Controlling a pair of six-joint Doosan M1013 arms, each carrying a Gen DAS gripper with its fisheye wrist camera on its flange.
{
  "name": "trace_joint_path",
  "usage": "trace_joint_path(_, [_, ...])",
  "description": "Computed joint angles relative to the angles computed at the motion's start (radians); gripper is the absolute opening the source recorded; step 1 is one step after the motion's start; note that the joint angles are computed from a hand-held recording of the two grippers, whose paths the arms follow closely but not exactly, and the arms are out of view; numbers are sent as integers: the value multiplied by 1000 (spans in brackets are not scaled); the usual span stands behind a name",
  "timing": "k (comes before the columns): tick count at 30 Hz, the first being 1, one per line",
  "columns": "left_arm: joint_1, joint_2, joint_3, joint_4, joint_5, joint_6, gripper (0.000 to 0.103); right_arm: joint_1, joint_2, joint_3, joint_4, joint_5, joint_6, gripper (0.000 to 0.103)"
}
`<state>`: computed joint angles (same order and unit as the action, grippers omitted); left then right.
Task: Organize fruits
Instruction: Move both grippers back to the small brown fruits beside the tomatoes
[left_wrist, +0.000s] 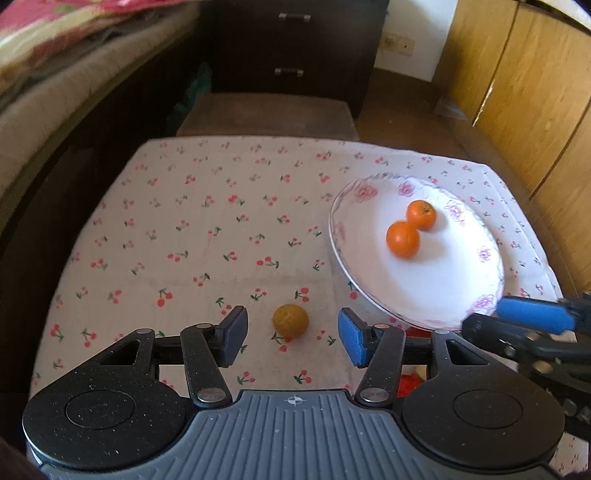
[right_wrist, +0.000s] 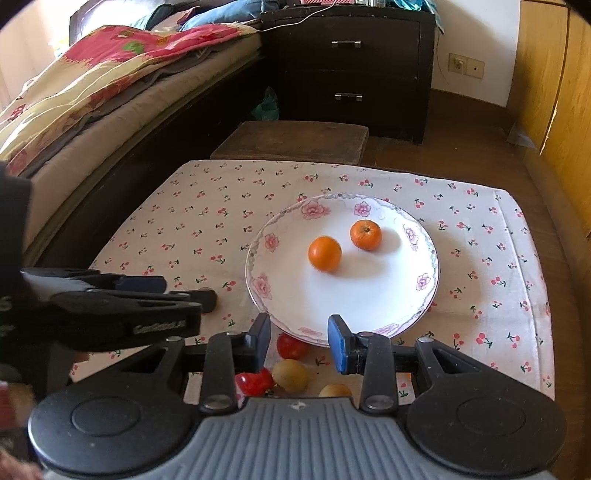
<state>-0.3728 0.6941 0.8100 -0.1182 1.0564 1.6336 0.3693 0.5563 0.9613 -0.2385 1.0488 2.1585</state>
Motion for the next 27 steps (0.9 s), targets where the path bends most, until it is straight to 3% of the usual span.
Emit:
trace_joint_path(10, [-8, 42, -43, 32, 37, -46, 58, -11, -13, 22, 7, 0, 14, 35])
trace_joint_path(23, [-17, 55, -58, 63, 53, -81, 35, -32, -33, 57, 28, 31, 46, 36])
trace_joint_path(27, [-18, 49, -51, 59, 58, -70, 34, -33, -29, 57, 47, 56, 30, 36])
